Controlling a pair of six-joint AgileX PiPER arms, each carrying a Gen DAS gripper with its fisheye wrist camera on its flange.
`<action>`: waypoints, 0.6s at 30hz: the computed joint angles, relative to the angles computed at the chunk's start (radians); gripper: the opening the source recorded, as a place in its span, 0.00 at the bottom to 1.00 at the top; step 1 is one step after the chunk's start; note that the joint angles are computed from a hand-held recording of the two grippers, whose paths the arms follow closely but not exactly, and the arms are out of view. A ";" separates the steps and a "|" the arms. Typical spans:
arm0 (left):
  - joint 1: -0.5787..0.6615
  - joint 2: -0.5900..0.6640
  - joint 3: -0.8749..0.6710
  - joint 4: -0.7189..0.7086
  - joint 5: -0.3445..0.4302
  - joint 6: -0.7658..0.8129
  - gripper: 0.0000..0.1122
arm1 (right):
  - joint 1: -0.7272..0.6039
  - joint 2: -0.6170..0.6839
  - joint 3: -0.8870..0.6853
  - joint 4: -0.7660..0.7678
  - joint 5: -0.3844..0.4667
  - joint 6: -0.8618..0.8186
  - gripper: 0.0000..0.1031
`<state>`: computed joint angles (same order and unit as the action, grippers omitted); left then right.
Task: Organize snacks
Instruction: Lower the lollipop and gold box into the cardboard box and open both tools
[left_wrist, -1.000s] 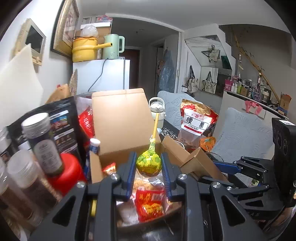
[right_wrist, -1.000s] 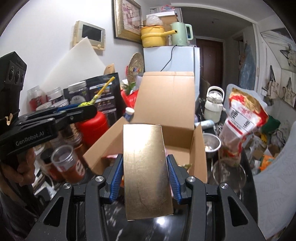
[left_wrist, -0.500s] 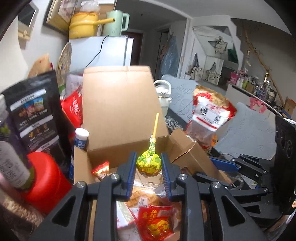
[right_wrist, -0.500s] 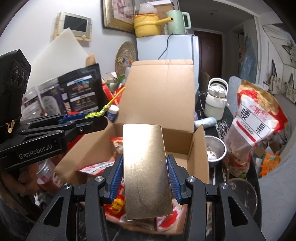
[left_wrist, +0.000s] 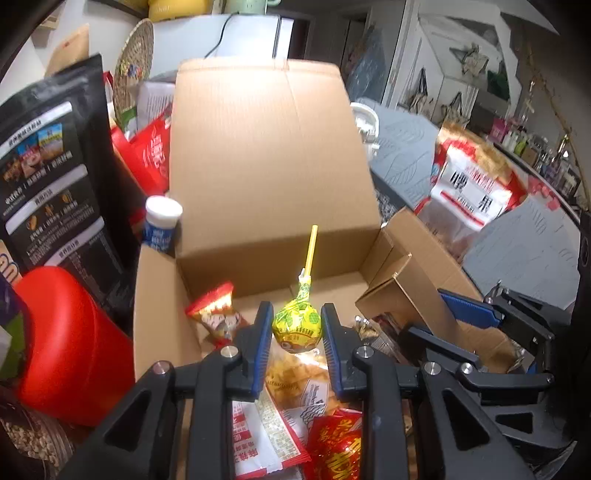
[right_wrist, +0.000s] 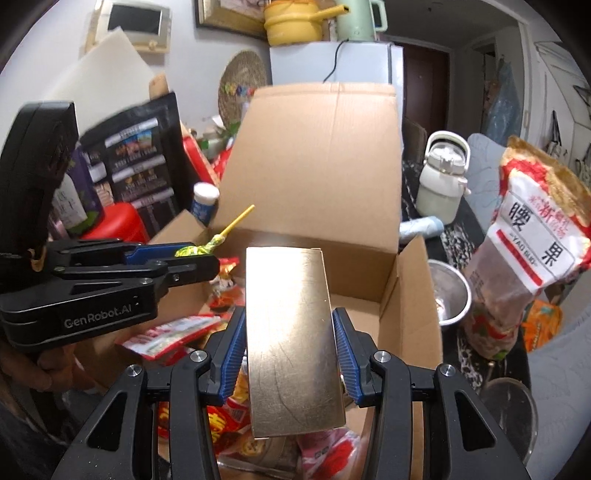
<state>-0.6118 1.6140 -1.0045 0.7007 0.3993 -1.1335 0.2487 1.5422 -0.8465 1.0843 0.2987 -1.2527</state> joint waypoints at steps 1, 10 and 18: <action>-0.003 0.008 -0.008 -0.008 0.012 0.008 0.23 | 0.009 0.014 -0.009 -0.042 -0.010 0.041 0.44; 0.001 0.112 -0.100 -0.152 0.134 0.128 0.23 | 0.029 0.067 -0.058 -0.288 -0.008 0.279 0.44; 0.005 0.174 -0.160 -0.224 0.199 0.191 0.23 | 0.046 0.063 -0.061 -0.525 -0.021 0.523 0.55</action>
